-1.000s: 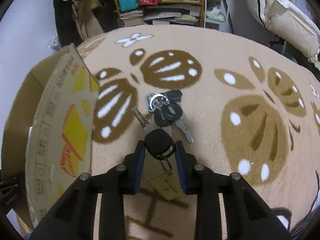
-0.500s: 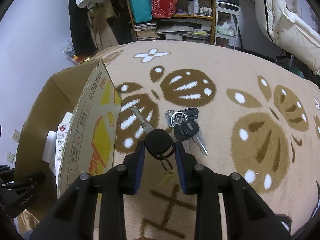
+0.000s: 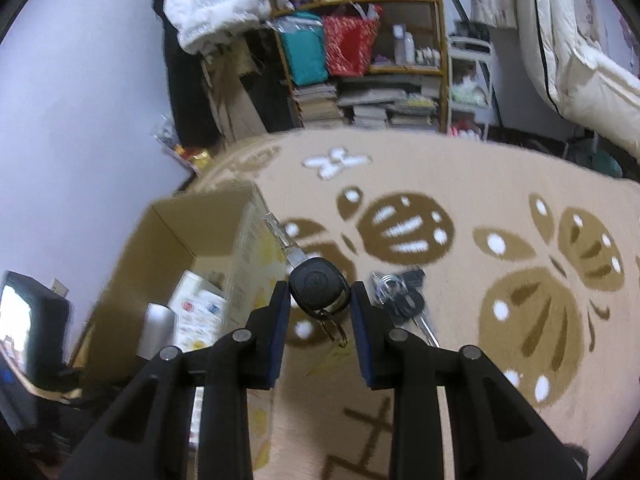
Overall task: Organize rigid objects
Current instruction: 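Carry the black key fob into the box with the right tool and release it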
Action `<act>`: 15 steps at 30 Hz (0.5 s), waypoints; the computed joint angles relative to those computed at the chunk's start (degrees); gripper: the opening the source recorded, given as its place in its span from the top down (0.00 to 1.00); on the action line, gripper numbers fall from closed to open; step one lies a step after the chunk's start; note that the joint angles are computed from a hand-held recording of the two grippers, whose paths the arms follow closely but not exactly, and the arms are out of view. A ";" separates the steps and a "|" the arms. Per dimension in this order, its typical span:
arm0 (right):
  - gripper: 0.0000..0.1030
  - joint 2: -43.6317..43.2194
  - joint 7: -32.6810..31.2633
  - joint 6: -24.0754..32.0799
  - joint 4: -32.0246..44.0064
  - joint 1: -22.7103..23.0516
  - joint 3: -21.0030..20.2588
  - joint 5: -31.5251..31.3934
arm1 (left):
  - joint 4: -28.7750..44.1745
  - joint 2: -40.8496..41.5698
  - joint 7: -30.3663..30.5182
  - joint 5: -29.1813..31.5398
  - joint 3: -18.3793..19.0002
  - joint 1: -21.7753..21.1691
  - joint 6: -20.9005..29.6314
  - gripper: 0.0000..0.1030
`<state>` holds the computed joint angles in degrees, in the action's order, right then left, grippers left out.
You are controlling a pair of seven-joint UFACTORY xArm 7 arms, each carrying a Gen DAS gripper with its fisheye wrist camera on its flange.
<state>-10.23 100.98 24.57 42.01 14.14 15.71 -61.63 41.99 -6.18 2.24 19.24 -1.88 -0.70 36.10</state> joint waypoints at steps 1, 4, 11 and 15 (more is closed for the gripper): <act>0.70 -0.48 0.36 0.19 0.42 0.06 0.34 -0.96 | -0.04 0.01 -0.08 0.26 -0.01 0.03 -0.08 0.80; 0.70 -1.36 0.59 0.75 1.74 0.25 1.14 -2.86 | -0.19 -0.01 -0.60 0.73 -0.19 -0.08 -0.15 0.80; 0.70 -2.36 3.46 -0.97 4.07 0.46 2.35 -7.90 | 0.06 0.05 -0.81 0.29 -0.21 -0.33 0.27 0.80; 0.70 -2.57 5.97 -1.08 4.88 0.81 3.00 -11.17 | 0.24 -0.11 -0.15 -1.18 0.10 -0.33 0.47 0.80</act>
<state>-12.80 106.95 23.49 46.89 14.96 18.71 -72.80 42.23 -6.29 2.09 18.06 -1.78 -1.02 36.58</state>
